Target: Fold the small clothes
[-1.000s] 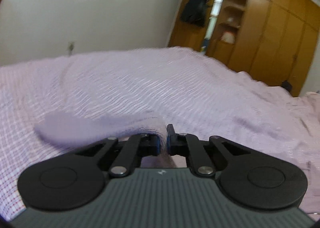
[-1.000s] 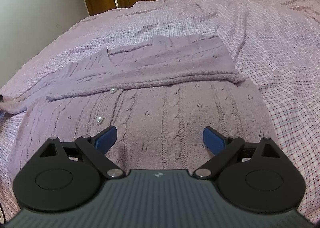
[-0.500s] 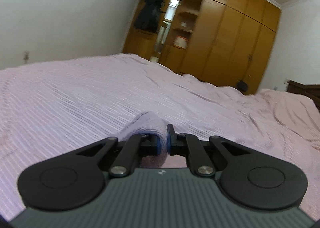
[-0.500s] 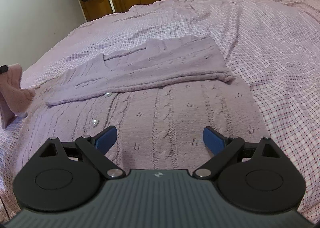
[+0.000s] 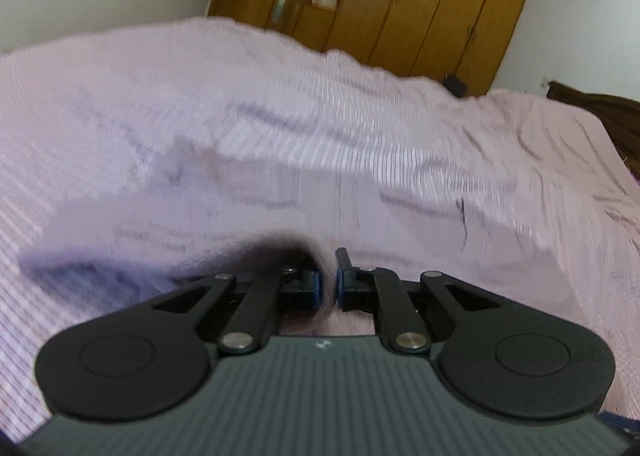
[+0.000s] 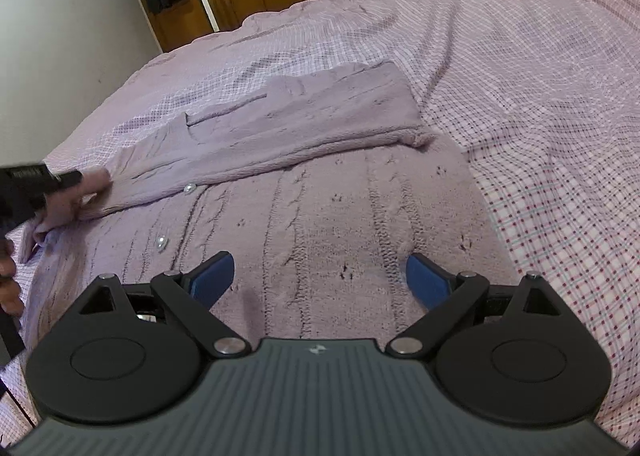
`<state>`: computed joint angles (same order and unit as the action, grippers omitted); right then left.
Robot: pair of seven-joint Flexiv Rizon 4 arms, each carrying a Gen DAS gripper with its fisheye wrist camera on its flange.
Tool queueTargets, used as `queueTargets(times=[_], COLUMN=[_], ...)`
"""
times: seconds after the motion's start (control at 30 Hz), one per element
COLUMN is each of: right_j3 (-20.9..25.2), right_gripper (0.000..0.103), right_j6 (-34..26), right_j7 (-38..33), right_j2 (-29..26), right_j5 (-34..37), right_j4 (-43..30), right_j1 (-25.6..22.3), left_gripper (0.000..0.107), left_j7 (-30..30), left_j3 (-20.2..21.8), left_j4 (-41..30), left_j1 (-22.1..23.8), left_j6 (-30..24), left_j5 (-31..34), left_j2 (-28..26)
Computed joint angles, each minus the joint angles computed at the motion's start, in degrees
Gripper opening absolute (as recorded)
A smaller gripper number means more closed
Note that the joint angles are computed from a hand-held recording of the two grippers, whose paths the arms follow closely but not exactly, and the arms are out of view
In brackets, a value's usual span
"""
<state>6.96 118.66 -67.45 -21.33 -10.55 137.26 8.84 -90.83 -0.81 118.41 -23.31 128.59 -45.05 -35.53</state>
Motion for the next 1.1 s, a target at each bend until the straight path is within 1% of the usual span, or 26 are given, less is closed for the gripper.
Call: queueTargets(times=[0.03,0.1,0.17,0.23,0.33,0.37,0.43,0.5,0.6,0.63,0.7,0.8,0.9,1.03,1.1], right_j3=[-0.18,-0.6,-0.86,-0.45,0.32,0.55,0.75,0.89,2.76,3.17,2.9,4.58,8.8,15.43,19.31], right_gripper=[0.097,0.097,0.097,0.097,0.097,0.097,0.097,0.097,0.097,0.097,0.097,0.097,0.097,0.097,0.097], right_j6=[0.03,0.02,-0.21,-0.35,-0.64,-0.76,-0.82,-0.87,-1.31,-1.52,-2.2,-3.18,-4.43,-7.94,-10.3], right_j7=[-0.21,-0.72,-1.07,-0.8,-0.07,0.17,0.39,0.41,1.72,1.99,1.97,3.03,6.64,12.98,15.58], right_j2=[-0.06,-0.09,-0.05,0.04,0.1,0.18,0.34,0.47,0.35,0.31,0.59,0.26,-1.2,-4.39,-6.42], right_j5=[0.24,0.97,1.6,1.48,0.68,0.38,0.06,-0.19,-3.09,-3.99,-4.1,-6.73,-12.9,-22.02,-25.71], right_j4=[-0.04,-0.07,-0.21,-0.26,-0.57,-0.69,-0.97,-1.33,-2.2,-2.6,-3.26,-5.02,-7.55,-11.96,-14.37], right_j1=[0.28,1.09,1.69,1.31,0.59,0.43,0.61,1.05,-0.33,-0.4,0.96,0.47,-3.58,-9.58,-12.53], left_gripper=[0.011,0.017,0.031,0.039,0.046,0.046,0.046,0.046,0.046,0.046,0.046,0.046,0.046,0.046,0.046], left_j7=[-0.64,-0.82,-1.04,-1.82,-1.34,0.42,3.59,7.97,16.04,17.8,20.06,22.54,23.89,20.76,20.27], left_j3=[-0.42,-0.52,-0.27,-0.14,0.7,1.69,2.73,4.08,5.43,5.21,4.36,2.95,1.3,-1.23,-1.86], left_j4=[0.25,1.59,3.11,4.61,6.35,6.56,7.01,7.11,6.91,7.12,7.76,8.61,9.36,11.69,12.3], left_j1=[0.36,0.58,0.25,0.23,-0.93,-2.51,-4.16,-6.46,-10.28,-10.5,-10.22,-9.69,-8.7,-5.21,-4.34], left_j6=[-0.42,-2.4,-3.38,-3.2,-3.42,-4.05,-5.45,-7.08,-7.6,-7.69,-7.92,-6.92,-5.21,-4.84,-4.61], left_j5=[0.26,0.45,1.16,2.63,2.64,0.53,-2.24,-6.64,-15.64,-17.42,-20.1,-24.21,-27.56,-25.56,-25.15], left_j2=[0.0,1.32,2.64,3.89,5.78,6.44,7.57,8.63,9.65,10.1,11.03,11.62,11.69,12.55,12.63])
